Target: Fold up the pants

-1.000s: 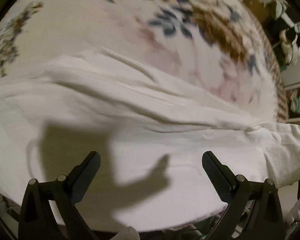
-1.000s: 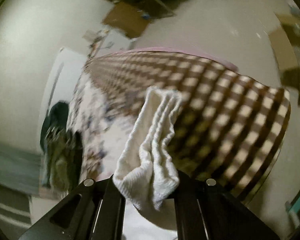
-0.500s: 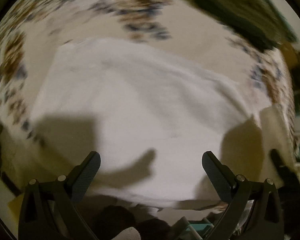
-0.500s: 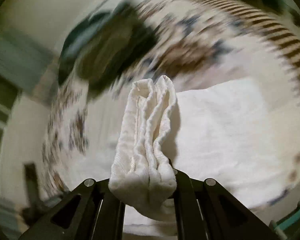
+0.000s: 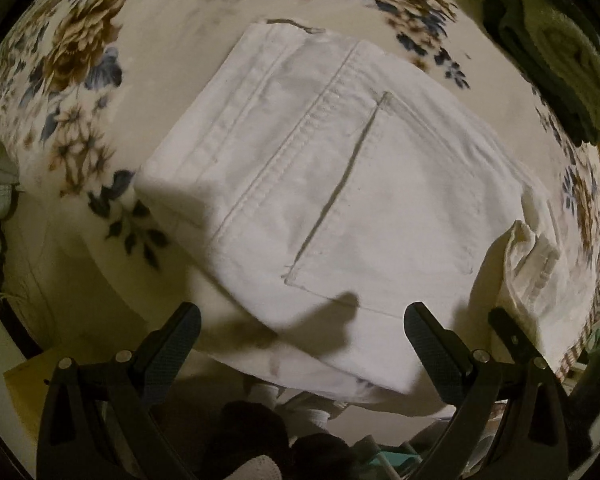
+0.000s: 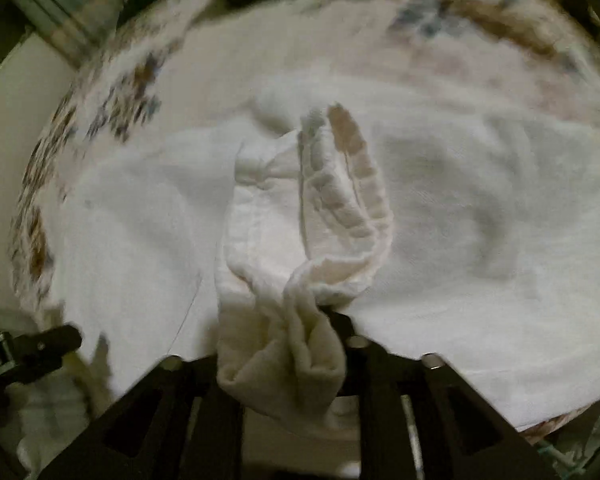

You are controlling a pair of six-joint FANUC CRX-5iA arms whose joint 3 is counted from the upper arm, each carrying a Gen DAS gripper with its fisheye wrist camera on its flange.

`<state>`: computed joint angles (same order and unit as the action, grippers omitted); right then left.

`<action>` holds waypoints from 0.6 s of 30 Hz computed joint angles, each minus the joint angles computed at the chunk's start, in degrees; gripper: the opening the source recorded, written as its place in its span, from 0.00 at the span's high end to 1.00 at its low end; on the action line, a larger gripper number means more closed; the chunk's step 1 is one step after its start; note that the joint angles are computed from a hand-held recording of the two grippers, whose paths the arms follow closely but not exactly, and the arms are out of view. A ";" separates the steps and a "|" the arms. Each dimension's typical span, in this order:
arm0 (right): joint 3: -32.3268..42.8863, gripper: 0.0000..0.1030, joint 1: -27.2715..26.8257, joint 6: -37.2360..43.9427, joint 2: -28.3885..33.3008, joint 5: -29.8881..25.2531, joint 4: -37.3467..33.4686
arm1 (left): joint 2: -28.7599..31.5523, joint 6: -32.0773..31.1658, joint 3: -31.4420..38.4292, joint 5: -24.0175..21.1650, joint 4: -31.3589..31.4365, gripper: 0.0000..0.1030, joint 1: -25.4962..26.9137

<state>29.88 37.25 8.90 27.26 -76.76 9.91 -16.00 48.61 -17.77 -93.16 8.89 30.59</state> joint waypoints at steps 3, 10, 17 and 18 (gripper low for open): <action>-5.88 0.46 -1.86 5.03 -6.32 11.27 -7.81 | 0.13 -0.01 0.14 -0.76 1.77 0.00 -0.01; -24.89 0.40 -3.52 -13.93 -20.34 27.47 -5.33 | -0.20 1.34 -0.64 -0.74 6.27 0.00 -5.97; -22.17 0.52 -7.62 -8.76 -14.18 32.68 -12.20 | -0.92 1.56 -1.19 1.97 3.56 0.00 -6.06; -18.51 0.52 -8.86 -4.91 -11.78 29.65 -16.16 | -0.94 1.63 -1.17 2.36 2.76 0.00 -4.87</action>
<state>11.36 28.39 3.99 15.48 -47.11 -6.26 -16.94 50.24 -18.94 -90.80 11.65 25.72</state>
